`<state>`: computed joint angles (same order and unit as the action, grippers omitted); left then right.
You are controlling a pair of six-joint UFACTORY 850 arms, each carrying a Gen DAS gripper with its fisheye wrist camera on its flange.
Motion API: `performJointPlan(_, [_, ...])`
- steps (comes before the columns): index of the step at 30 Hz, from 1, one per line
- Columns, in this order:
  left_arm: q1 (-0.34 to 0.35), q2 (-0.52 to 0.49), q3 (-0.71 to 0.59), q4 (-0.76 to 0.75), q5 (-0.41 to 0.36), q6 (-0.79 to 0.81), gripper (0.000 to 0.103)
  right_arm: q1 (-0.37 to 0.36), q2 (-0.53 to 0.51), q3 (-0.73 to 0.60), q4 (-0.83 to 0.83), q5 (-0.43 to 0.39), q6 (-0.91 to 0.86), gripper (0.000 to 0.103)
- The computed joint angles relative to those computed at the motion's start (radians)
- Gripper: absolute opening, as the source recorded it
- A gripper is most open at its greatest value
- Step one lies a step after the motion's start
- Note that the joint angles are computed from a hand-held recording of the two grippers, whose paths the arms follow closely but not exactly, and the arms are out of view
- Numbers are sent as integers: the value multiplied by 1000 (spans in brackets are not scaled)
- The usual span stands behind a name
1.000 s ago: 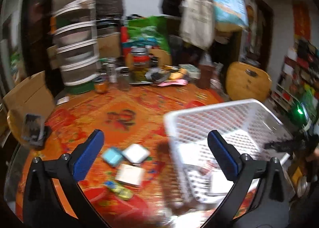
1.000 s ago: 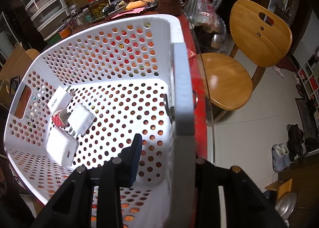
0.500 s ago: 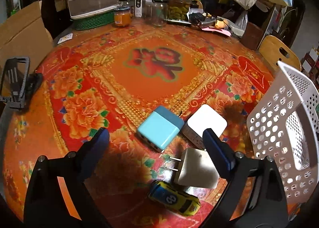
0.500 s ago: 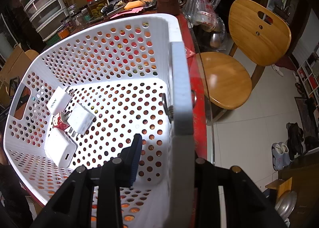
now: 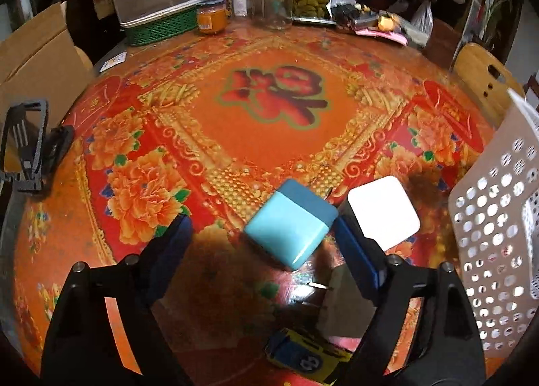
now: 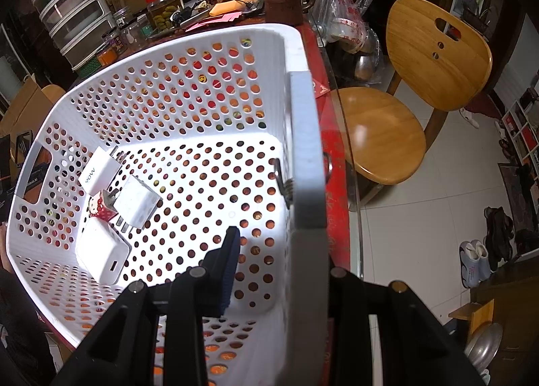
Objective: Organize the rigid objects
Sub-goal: 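Move the left tool back and grasp the teal charger, then carry the teal charger into the basket and release it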
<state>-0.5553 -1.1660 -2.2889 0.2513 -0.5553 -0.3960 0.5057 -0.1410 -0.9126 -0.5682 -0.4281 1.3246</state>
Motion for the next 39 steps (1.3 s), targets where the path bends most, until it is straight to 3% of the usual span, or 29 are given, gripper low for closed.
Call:
performJointPlan(4, [-4,-55,-86,-4,-49,-2,84,-3,4,4,11,9,-15,32])
performJointPlan(6, [-6,-72,-110,-7,-63,-2,79,-3,4,4,12,7,-16,32])
performJointPlan(7, [-6,-79,-118,-23,-67,15,70,-4,4,3,14,7,-20,32])
performJointPlan(8, [-4,-66,-93,-50,-36,33,55,-4,4,3,15,8,-21,32])
performJointPlan(9, [-5,-62,-86,-50,-29,32,54,-4,5,4,14,9,-20,32])
performJointPlan(13, [-16,-34,-31,32,9,-31,54,-4,5,4,15,9,-21,32])
performJointPlan(19, [-20,114,182,246,152,-237,54,-3,3,1,14,7,-21,32])
performJointPlan(25, [-19,295,425,629,284,-627,54,-2,2,-1,9,7,-13,32])
performJointPlan(30, [-37,382,509,879,271,-889,54,-1,-5,-10,12,-5,-23,32])
performJointPlan(33, [-66,423,540,1067,227,-1068,54,-2,-3,-8,10,1,-21,32])
performJointPlan(39, [-136,462,540,1080,244,-1040,54,-2,-3,-6,13,3,-24,32])
